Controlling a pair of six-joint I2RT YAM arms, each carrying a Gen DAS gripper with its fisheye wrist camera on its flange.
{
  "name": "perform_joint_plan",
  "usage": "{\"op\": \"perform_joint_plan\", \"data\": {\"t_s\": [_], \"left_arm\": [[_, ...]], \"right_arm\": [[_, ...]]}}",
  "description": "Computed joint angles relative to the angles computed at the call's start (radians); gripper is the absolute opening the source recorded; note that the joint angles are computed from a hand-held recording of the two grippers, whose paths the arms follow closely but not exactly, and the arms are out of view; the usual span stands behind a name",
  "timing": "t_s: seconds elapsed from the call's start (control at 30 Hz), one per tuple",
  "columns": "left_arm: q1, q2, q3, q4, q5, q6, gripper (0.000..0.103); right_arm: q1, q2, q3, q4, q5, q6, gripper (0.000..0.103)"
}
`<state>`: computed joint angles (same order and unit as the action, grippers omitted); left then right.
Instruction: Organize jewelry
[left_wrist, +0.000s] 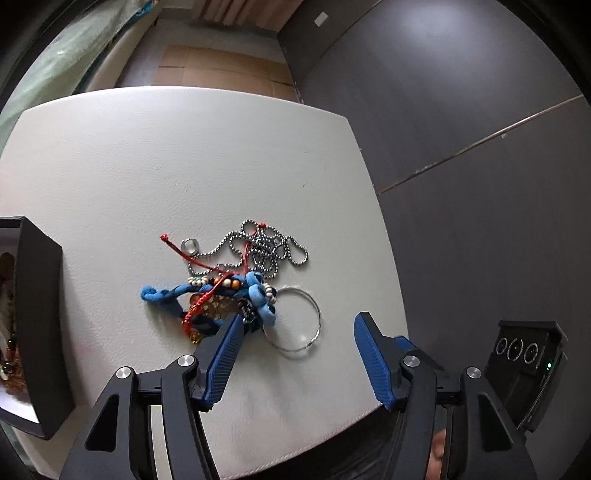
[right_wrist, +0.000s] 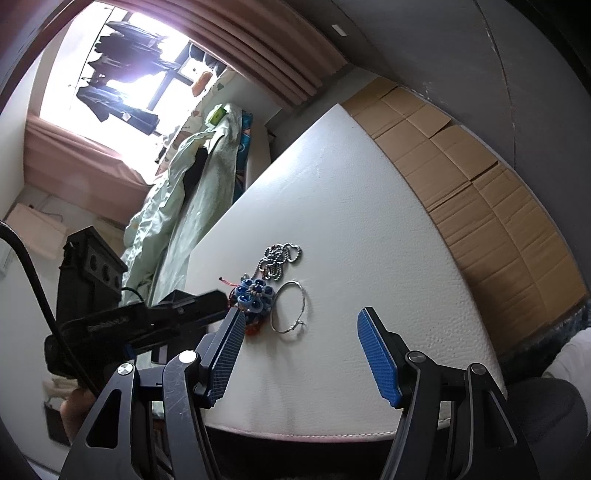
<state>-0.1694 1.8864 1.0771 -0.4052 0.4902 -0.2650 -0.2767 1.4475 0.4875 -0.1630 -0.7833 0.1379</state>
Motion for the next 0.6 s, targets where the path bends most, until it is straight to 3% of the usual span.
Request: {"op": "perform_joint_plan", "data": {"t_s": [0.13,0.23,0.3,0.37,0.6], "left_arm": [[-0.01,0.01,0.015,0.0,-0.021,-0.034,0.062],[-0.026,0.032,0.027,-0.006,-0.049,-0.052,0.049],[-0.027,0.058,0.035,-0.005,-0.065,-0.064,0.025],[-0.019,0.056,0.02,0.02,-0.072,-0.083,0.012],[0.016,-0.047,-0.032,0.033,-0.011,-0.033,0.009]], "right_arm": [[-0.022,0.001,-0.001,-0.011,-0.002,-0.014,0.065],[-0.04,0.017,0.002,-0.011,-0.006,-0.023,0.065],[-0.041,0.021,0.003,-0.009,-0.006,-0.021,0.065],[-0.039,0.022,0.004,-0.01,-0.006,-0.021,0.065],[-0.038,0.011,0.006,-0.016,-0.003,-0.019,0.065]]}}
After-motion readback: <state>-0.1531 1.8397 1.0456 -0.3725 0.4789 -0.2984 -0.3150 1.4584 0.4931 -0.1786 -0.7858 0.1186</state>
